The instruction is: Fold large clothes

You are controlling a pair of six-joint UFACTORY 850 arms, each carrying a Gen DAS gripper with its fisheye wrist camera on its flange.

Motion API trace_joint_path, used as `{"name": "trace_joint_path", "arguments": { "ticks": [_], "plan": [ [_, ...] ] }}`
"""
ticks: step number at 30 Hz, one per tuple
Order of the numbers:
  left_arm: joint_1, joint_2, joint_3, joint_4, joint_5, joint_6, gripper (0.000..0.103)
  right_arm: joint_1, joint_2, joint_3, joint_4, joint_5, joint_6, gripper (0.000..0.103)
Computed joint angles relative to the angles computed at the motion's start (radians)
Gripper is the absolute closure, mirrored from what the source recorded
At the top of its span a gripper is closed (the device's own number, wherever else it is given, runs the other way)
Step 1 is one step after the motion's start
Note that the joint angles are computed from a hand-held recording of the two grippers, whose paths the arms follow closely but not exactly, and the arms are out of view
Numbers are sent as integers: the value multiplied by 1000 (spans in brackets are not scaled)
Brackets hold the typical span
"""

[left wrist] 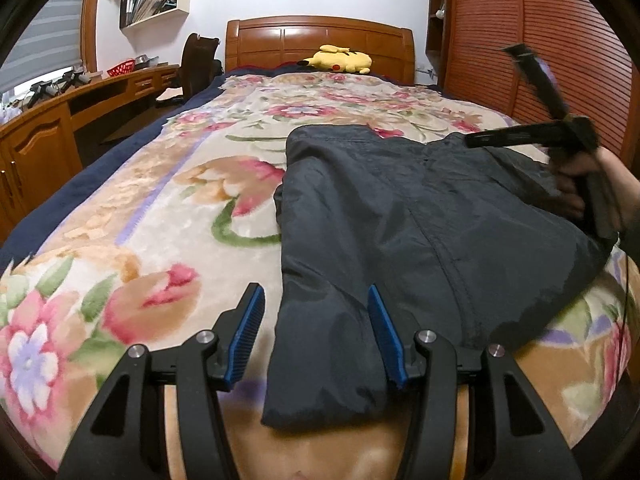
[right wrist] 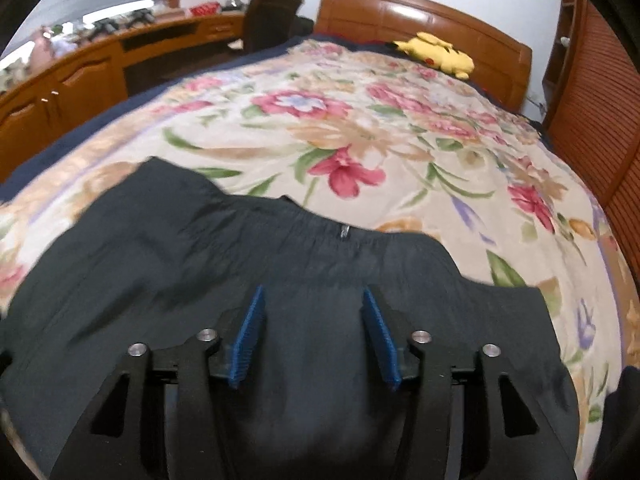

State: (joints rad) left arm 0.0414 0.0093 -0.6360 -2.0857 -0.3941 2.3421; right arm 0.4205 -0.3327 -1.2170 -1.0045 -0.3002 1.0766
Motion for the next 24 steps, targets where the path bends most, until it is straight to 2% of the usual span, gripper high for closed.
{"name": "trace_joint_path", "arguments": {
  "ticks": [5, 11, 14, 17, 24],
  "plan": [
    [2, 58, 38, 14, 11, -5, 50, 36, 149, 170, -256, 7, 322, 29],
    [13, 113, 66, 70, 19, -70, 50, 84, 274, 327, -490, -2, 628, 27],
    [21, 120, 70, 139, 12, -149, 50, 109, 300, 369, -499, -15, 640, 27],
    [17, 120, 72, 166, 23, -178, 50, 148, 329, 420, -568, -62, 693, 27],
    [4, 92, 63, 173, 58, -196, 50, 148, 332, 465, -686, -54, 823, 27]
  ]
}}
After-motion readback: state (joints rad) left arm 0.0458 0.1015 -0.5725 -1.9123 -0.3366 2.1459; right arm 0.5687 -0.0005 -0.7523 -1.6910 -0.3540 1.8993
